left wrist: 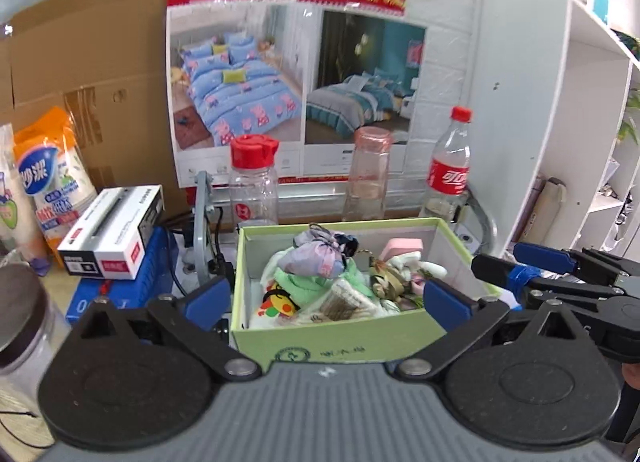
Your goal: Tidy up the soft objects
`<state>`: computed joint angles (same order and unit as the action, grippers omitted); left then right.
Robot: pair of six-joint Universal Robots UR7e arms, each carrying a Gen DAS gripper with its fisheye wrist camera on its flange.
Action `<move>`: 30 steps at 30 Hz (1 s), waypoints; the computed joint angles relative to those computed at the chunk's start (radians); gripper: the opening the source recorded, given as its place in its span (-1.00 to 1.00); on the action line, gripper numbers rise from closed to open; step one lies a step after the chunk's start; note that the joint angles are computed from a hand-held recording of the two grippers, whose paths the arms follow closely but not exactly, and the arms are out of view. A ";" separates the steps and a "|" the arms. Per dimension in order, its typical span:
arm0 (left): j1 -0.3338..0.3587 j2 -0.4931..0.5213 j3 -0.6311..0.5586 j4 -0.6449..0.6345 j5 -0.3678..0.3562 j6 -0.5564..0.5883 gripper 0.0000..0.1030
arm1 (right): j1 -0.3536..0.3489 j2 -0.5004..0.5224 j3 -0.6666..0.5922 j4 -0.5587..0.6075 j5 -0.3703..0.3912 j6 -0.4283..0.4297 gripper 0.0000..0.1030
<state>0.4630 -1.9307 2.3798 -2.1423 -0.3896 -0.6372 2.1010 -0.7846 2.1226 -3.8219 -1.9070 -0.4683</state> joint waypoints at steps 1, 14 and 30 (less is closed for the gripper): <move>-0.034 -0.027 0.002 0.079 0.006 -0.062 0.99 | 0.008 -0.009 0.020 -0.013 -0.009 0.003 -0.17; -0.380 -0.104 -0.038 1.097 0.031 -1.046 0.99 | 0.135 0.018 0.177 -0.355 -0.161 -0.007 -0.11; -0.626 -0.002 0.093 1.371 -0.272 -1.544 0.99 | 0.164 0.197 0.330 -0.716 -0.271 0.095 -0.08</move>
